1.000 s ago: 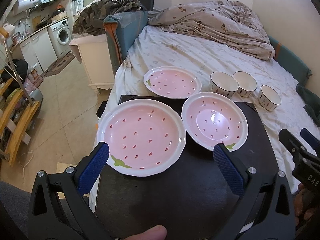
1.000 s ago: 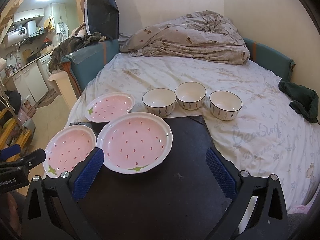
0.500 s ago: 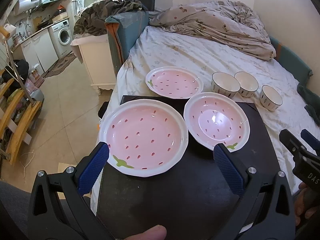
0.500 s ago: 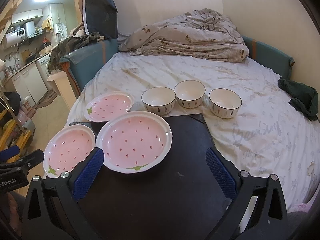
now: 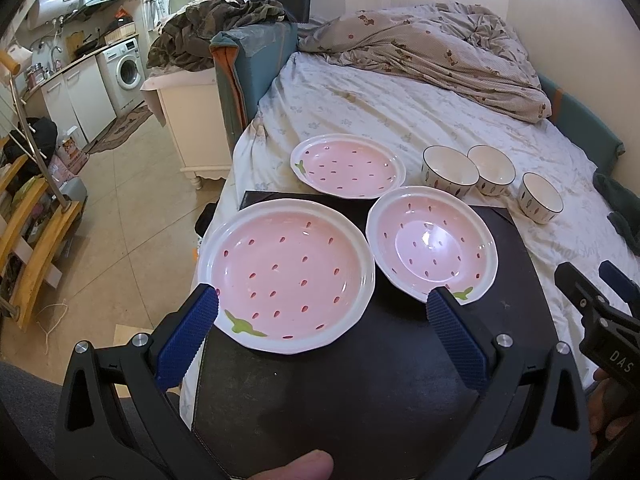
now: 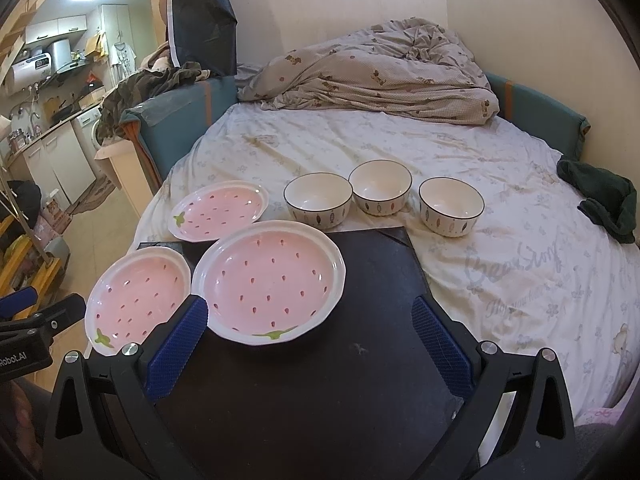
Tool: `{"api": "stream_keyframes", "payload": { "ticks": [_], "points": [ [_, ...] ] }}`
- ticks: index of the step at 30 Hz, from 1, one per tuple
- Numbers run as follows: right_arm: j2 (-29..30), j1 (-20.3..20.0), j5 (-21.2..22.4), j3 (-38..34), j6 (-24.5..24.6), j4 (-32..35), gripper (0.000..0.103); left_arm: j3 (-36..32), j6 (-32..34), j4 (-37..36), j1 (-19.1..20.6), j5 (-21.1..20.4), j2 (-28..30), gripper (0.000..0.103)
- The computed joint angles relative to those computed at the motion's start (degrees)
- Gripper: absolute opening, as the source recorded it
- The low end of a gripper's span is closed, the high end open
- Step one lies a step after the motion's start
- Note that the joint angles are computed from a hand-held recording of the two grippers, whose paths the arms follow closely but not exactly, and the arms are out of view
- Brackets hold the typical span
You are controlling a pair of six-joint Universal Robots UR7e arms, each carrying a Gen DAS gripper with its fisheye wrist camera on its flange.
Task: Organize plates and bowls
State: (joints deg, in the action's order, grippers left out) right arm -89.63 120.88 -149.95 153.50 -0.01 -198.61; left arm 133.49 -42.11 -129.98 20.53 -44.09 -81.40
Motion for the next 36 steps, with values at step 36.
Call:
{"api": "stream_keyframes", "payload": {
  "ticks": [36],
  "points": [
    [-9.8, -11.1, 25.2, -3.5, 15.8, 28.0, 0.103, -14.6, 1.1, 14.1, 14.2, -7.8, 5.7, 0.103]
  ]
}}
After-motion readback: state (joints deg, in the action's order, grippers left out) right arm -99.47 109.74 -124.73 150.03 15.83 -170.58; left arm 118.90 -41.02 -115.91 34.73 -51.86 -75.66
